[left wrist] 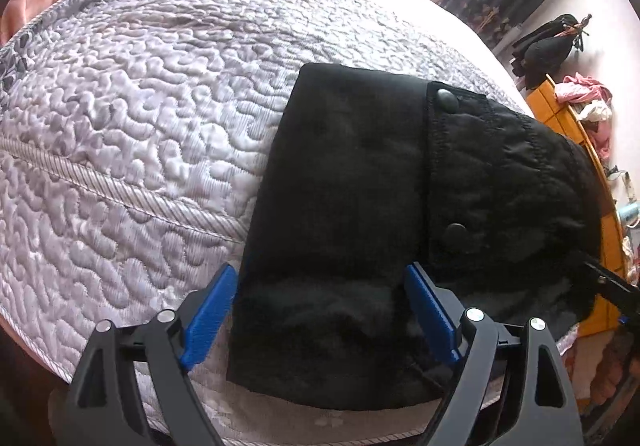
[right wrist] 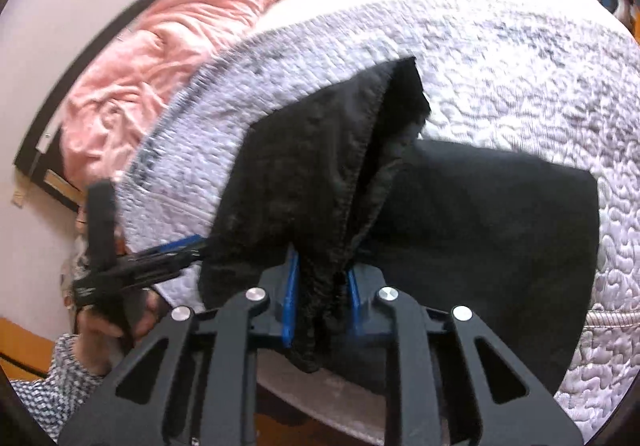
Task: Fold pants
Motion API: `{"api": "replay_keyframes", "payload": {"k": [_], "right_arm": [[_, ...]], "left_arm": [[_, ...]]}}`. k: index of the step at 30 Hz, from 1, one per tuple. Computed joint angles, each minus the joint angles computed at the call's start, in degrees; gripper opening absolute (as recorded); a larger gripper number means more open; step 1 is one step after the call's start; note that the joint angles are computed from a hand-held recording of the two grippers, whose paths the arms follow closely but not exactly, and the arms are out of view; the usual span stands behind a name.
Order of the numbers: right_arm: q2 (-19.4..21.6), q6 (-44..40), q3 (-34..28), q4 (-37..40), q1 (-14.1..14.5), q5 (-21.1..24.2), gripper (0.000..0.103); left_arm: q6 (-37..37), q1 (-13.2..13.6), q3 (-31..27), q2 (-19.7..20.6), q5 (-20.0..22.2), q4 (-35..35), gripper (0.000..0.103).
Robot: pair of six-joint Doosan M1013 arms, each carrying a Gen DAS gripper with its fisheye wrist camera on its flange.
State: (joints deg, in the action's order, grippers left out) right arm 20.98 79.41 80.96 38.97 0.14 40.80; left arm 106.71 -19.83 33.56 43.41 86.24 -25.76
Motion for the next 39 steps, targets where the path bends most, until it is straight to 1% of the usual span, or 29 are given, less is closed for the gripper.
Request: {"api": "replay_keyframes", "payload": {"k": [4, 6, 9, 12, 18, 20, 22, 25, 26, 29, 30, 32, 33, 34, 36, 38, 39], "right_arm": [[-3.6, -4.7, 2.8, 4.7, -1.2, -2.4, 0.019], [-5.3, -4.4, 4.1, 3.7, -1.7, -3.9, 0.019], [-7.1, -2.3, 5.9, 1.9, -2.8, -4.4, 0.019], [-7.9, -0.3, 7.2, 0.3, -3.9, -4.2, 0.019], [-8.1, 4.2, 9.2, -2.7, -6.0, -3.0, 0.02], [-7.5, 6.5, 9.6, -4.5, -6.4, -2.2, 0.02], [-6.2, 7.8, 9.9, -4.1, -7.0, -0.9, 0.021], [-4.8, 10.3, 10.2, -6.1, -6.9, -0.2, 0.023], [-4.3, 10.9, 10.2, -6.6, -6.8, 0.0, 0.025], [-3.5, 10.5, 10.5, -4.7, -7.1, 0.4, 0.029], [-3.6, 10.5, 10.2, -5.5, -7.1, 1.2, 0.033], [-4.2, 12.7, 9.6, -9.8, -6.7, 1.3, 0.045], [-4.7, 12.5, 9.8, -10.5, -6.7, 0.6, 0.045], [-5.3, 12.4, 9.8, -11.0, -6.9, -0.1, 0.05], [-5.6, 12.9, 9.1, -11.9, -7.3, -1.1, 0.056], [-4.9, 14.0, 7.3, -13.4, -7.8, -1.0, 0.058], [-4.3, 13.7, 6.5, -12.4, -8.2, -0.6, 0.058]], "left_arm": [[1.3, 0.0, 0.8, -1.1, -1.0, -1.7, 0.087], [1.8, -0.1, 1.1, -1.6, -1.3, -2.6, 0.088], [3.2, -0.6, 1.7, -2.3, -1.4, -3.3, 0.088], [4.6, -1.5, 2.9, -3.1, -1.7, -3.1, 0.088], [7.0, -3.4, 5.5, -4.6, -2.7, -1.2, 0.088], [7.4, -4.1, 6.6, -5.0, -3.3, 0.2, 0.088], [7.8, -4.5, 7.9, -5.6, -3.9, 1.0, 0.088], [8.0, -5.2, 9.3, -5.9, -4.7, 2.4, 0.089], [8.0, -5.3, 9.8, -6.0, -5.3, 2.9, 0.09], [8.4, -5.4, 10.4, -6.3, -6.0, 3.2, 0.092], [8.4, -5.4, 10.2, -6.2, -5.7, 3.4, 0.092], [8.7, -5.3, 9.6, -6.1, -5.4, 3.4, 0.091], [9.0, -5.3, 9.6, -6.3, -5.9, 3.2, 0.091], [9.5, -5.2, 9.4, -6.3, -6.2, 2.9, 0.091], [9.7, -5.1, 8.1, -5.8, -5.4, 2.1, 0.092], [9.4, -5.2, 6.5, -5.1, -4.2, 1.7, 0.092], [9.2, -5.3, 6.0, -4.9, -3.9, 1.8, 0.092]]}}
